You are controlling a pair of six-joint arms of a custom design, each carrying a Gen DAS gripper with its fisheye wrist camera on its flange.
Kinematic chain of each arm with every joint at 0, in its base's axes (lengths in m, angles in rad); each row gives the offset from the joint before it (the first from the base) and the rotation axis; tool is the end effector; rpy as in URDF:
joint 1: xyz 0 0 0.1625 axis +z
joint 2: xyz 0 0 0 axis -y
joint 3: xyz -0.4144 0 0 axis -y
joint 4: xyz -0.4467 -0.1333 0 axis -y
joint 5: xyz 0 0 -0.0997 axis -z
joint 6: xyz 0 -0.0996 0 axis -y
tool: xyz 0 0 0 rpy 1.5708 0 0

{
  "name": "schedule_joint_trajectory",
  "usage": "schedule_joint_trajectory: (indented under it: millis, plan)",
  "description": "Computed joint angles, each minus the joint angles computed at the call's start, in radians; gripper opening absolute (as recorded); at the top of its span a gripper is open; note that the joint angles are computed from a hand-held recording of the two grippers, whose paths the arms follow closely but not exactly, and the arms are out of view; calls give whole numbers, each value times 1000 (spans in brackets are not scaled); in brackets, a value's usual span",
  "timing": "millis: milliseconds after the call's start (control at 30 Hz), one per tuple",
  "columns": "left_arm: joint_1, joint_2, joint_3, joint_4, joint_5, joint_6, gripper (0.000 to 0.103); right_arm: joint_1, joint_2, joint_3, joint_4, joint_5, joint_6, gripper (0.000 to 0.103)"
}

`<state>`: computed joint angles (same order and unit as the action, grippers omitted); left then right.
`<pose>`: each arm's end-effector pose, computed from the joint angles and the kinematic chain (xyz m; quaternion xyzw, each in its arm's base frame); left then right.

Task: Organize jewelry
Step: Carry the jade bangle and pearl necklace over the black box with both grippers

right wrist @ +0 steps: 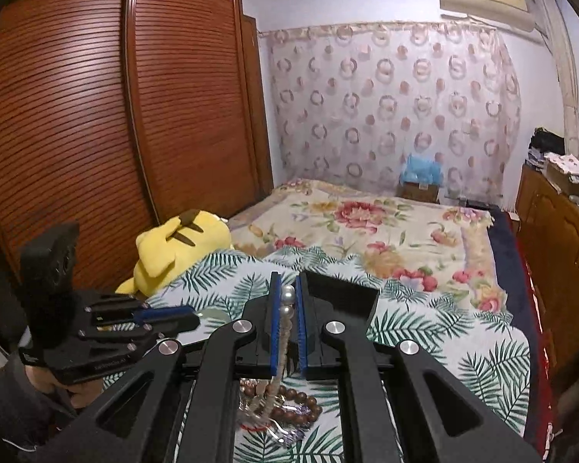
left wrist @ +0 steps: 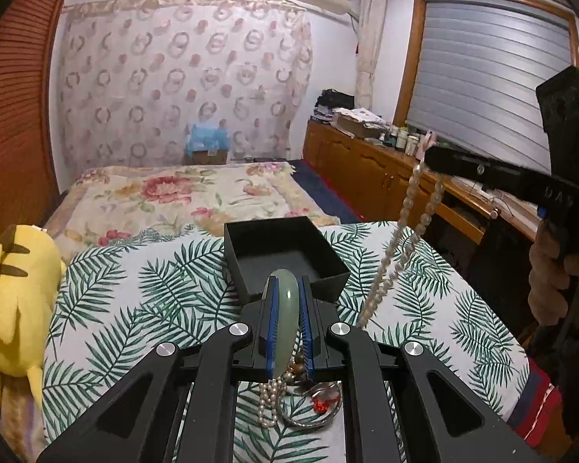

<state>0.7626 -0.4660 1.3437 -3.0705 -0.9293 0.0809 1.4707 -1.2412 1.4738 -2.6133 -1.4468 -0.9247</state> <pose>-0.4330 -0.6805 -0.0017 0.3014 0.8572 -0.3782 0.1772 0.0740 -0.7201 0.4557 0.3900 -0.8307 0.3706 0.1431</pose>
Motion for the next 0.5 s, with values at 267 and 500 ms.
schedule_joint_trajectory:
  millis: [267, 500]
  plan:
    - [0, 4, -11, -3, 2, 2, 9, 22, 2, -25, -25, 10, -13, 8]
    - [6, 37, -80, 20, -1, 29, 9, 40, 63, -118, -29, -24, 2, 8]
